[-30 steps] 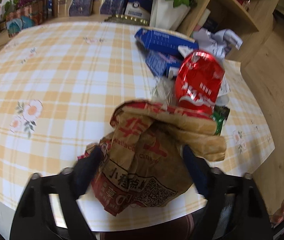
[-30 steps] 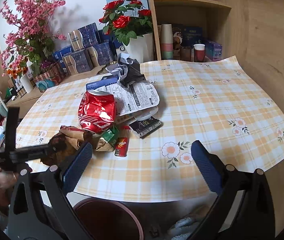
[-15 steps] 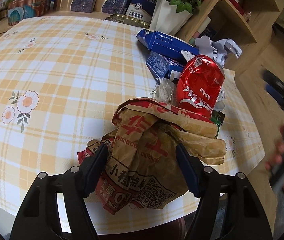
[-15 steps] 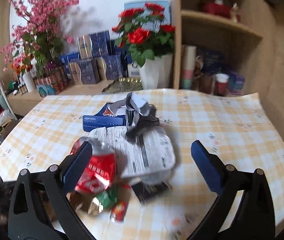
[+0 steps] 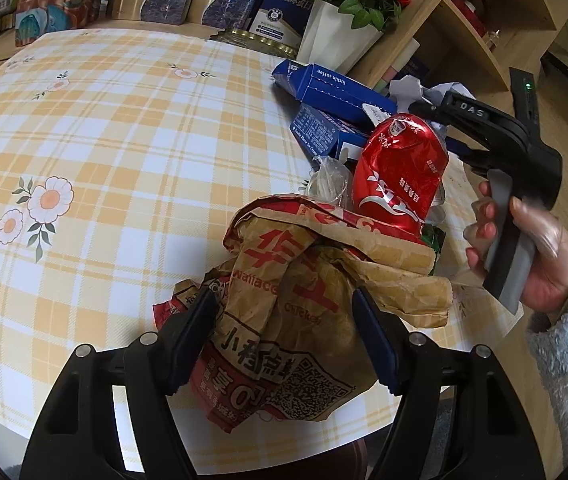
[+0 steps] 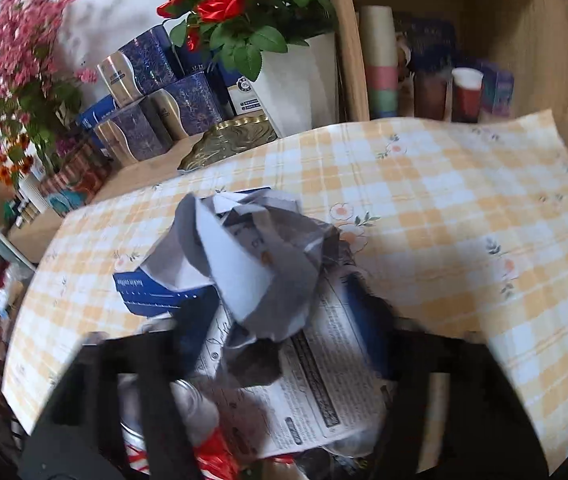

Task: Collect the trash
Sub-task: 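Carry the paper bag and foil wrapper down over the brown bin with both grippers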

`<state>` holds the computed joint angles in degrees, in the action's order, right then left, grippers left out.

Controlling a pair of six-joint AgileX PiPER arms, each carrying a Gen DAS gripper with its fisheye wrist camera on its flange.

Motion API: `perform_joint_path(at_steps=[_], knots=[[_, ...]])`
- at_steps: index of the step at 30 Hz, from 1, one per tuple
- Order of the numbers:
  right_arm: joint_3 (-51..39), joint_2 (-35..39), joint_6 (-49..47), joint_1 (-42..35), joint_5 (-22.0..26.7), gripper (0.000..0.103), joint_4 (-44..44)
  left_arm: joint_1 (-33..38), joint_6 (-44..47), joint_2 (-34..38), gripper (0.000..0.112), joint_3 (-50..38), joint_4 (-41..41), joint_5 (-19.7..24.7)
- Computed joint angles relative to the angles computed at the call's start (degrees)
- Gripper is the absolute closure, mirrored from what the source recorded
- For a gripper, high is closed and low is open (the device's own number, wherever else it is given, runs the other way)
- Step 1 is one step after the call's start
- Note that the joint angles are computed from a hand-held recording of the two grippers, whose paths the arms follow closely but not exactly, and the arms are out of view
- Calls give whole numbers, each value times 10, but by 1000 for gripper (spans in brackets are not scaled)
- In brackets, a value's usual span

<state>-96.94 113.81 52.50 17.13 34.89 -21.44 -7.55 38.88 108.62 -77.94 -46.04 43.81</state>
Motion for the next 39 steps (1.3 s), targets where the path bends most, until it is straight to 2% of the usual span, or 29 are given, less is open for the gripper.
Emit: perform_joint_path(at_steps=[2,4,6,13,23,29,34,39], knots=[[-1,-3,1,0,0,84,5,1,0,0,43,2,-4,-1],[20,-21,30,3,-17,88,-19,4,0,-1,44,4,-10,0],[45,-45,66,10,-32,92,-58,8,7,-8,51,12,-24,-7],[118,-138,138,43,-51,92,-161,53,27,-47,55,35,-96,-18],[199,-236,208,145,-6,92,-279,110,20,-115,55,51,-101,-11],[273,-293,295,276,72,92,-359,138,65,-180,55,100,-105,21],[323,-316,374,394,137,92,-388,168,127,-243,55,160,-114,62],[367,-321,460,492,160,92,-385,206,203,-312,55,230,-126,109]])
